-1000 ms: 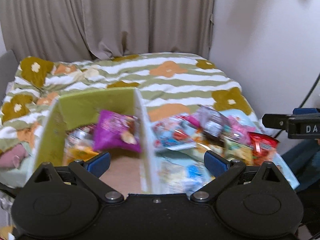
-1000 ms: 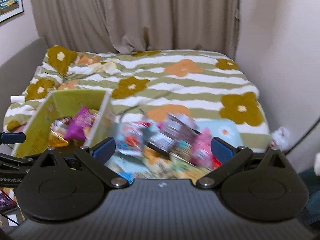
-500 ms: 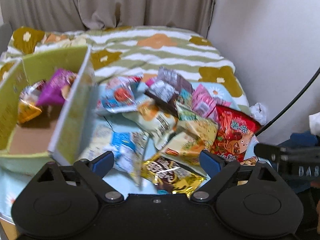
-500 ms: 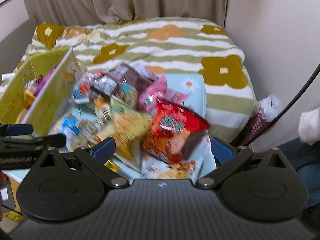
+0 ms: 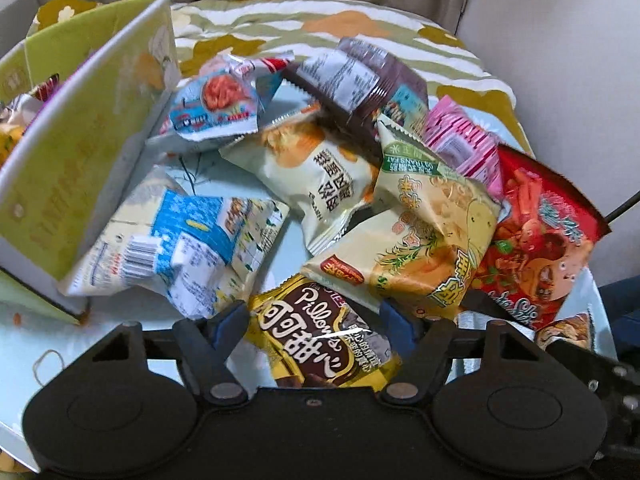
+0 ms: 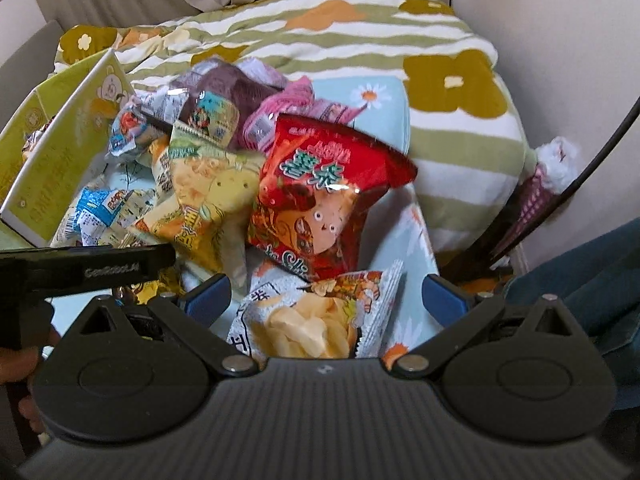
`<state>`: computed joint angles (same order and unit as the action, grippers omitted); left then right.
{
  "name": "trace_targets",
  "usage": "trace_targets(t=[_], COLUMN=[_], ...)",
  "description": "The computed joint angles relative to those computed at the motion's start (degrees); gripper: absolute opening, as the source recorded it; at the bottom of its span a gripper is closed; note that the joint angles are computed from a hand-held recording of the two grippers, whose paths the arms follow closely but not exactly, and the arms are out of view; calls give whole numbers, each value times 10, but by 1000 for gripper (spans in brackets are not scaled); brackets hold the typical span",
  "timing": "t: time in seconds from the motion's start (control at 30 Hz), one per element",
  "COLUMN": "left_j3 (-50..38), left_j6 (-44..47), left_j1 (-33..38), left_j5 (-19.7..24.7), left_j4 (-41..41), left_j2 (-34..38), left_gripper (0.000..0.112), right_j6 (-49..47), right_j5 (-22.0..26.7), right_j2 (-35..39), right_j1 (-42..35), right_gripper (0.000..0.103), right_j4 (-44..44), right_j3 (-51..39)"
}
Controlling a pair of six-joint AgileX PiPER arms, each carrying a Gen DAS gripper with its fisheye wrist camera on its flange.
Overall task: Organize snacks
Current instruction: 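Grasp yellow Pillows bag with left tool while right tool grasps white potato-chip bag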
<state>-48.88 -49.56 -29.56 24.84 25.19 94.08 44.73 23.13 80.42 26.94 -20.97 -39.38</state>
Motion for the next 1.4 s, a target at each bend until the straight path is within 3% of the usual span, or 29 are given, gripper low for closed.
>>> trace_targets(t=[0.23,0.47,0.97,1.33,1.4], left_j3=[12,37,104,156,153], left_j6=[-26,6,7,-21,-22], left_j1=[-15,-5,13,6,8], left_j5=[8,16,-32,-11,-11], left_j4=[26,-42,-12,20,23], left_j2=[-5,-14,-51,-138,-138], left_gripper=[74,67,54,54,54], right_j6=[-25,-55,-174,-154,-145], right_j5=[-25,-39,-70,-87,-83], right_j2=[20,29,53,49,45], right_j1=[-2,-6,-26,-24,-20], right_gripper=[103,103,103,103,97], right_j4=[36,70,209,200,191], right_j3=[13,20,25,37,38])
